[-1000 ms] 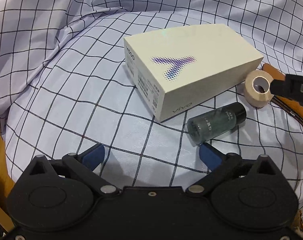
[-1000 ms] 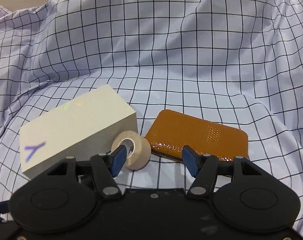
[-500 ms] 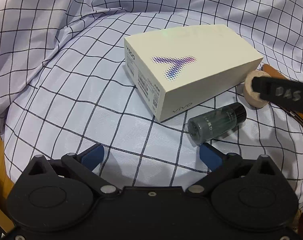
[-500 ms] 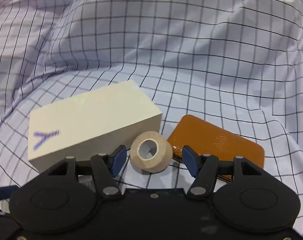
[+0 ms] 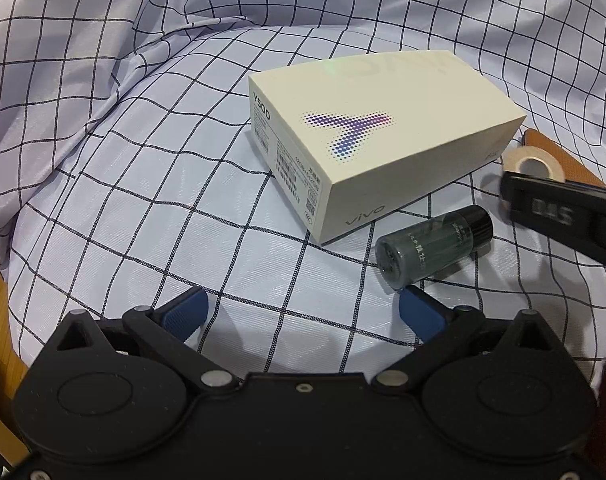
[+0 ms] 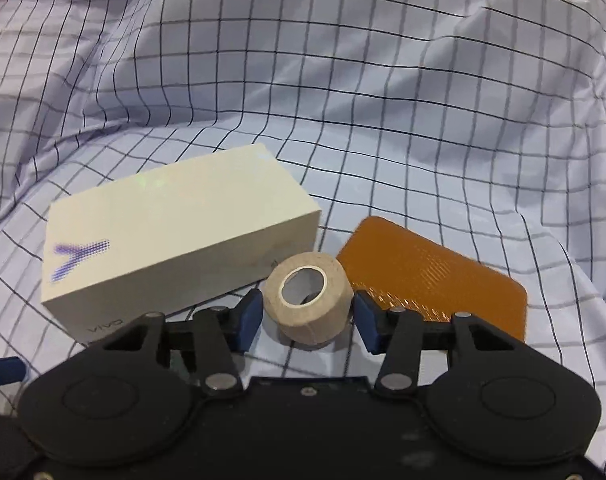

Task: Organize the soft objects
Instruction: 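Grasp the dark glass bottle with the left tool while the right tool reaches for the beige tape roll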

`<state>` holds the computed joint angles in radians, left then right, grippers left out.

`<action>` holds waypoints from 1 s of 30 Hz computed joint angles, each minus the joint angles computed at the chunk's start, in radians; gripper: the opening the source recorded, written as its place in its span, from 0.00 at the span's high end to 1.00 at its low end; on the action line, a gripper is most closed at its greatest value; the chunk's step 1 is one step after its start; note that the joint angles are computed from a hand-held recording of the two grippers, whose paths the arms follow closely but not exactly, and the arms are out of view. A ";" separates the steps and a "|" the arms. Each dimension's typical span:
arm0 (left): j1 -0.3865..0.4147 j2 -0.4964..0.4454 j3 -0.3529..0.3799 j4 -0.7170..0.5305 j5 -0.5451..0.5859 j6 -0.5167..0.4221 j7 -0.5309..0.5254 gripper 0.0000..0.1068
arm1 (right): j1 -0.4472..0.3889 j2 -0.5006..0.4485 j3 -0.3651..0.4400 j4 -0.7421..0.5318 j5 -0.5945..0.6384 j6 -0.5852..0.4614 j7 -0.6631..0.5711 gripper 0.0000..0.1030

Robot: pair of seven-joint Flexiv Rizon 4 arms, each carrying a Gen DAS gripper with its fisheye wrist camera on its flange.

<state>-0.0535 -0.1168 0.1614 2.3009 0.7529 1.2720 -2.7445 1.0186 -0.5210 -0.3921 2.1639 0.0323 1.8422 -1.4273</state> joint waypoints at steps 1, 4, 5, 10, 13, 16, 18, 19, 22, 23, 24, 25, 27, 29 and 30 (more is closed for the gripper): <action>0.001 0.000 -0.001 0.000 -0.003 -0.001 0.002 0.08 | -0.011 0.014 0.011 0.009 0.002 -0.004 0.004 0.54; 0.003 0.001 -0.001 0.003 -0.010 0.001 0.007 0.08 | -0.059 0.058 0.056 0.044 0.001 -0.024 0.032 0.54; 0.004 0.001 -0.001 0.004 -0.013 0.003 0.011 0.08 | -0.073 0.071 0.069 0.055 0.001 -0.028 0.045 0.54; 0.003 0.002 -0.002 0.004 -0.022 -0.003 0.016 0.08 | -0.098 0.090 0.085 0.101 -0.002 -0.012 0.085 0.55; 0.007 0.003 -0.004 0.006 -0.039 -0.003 0.031 0.08 | -0.106 0.083 0.093 0.104 -0.004 -0.004 0.087 0.55; 0.011 0.002 -0.004 0.010 -0.055 0.002 0.046 0.08 | -0.100 0.071 0.087 0.097 0.005 0.011 0.086 0.49; 0.010 0.003 -0.004 0.009 -0.059 -0.002 0.048 0.08 | -0.108 0.062 0.097 0.088 0.005 0.019 0.075 0.48; 0.010 0.004 -0.004 0.010 -0.065 -0.004 0.050 0.08 | -0.110 0.055 0.098 0.079 0.004 0.017 0.070 0.48; 0.012 0.014 -0.008 0.015 -0.093 -0.017 0.060 0.08 | -0.106 0.046 0.097 0.074 0.012 0.020 0.058 0.54; 0.013 0.020 -0.010 0.020 -0.104 -0.022 0.060 0.09 | -0.115 0.047 0.104 0.073 0.012 0.017 0.057 0.54; 0.014 0.028 -0.011 0.026 -0.113 -0.022 0.053 0.09 | -0.139 0.050 0.128 0.073 0.008 0.024 0.057 0.54; 0.016 0.038 -0.013 0.034 -0.127 -0.020 0.049 0.09 | -0.142 0.053 0.130 0.075 0.015 0.025 0.060 0.54; 0.022 0.060 -0.019 0.045 -0.147 -0.018 0.035 0.09 | -0.141 0.058 0.127 0.080 0.031 0.029 0.067 0.54; 0.027 0.080 -0.031 0.048 -0.163 -0.014 0.017 0.09 | -0.145 0.062 0.128 0.086 0.041 0.037 0.069 0.54; 0.031 0.086 -0.038 0.045 -0.170 -0.015 0.014 0.09 | -0.137 0.062 0.120 0.090 0.050 0.044 0.069 0.54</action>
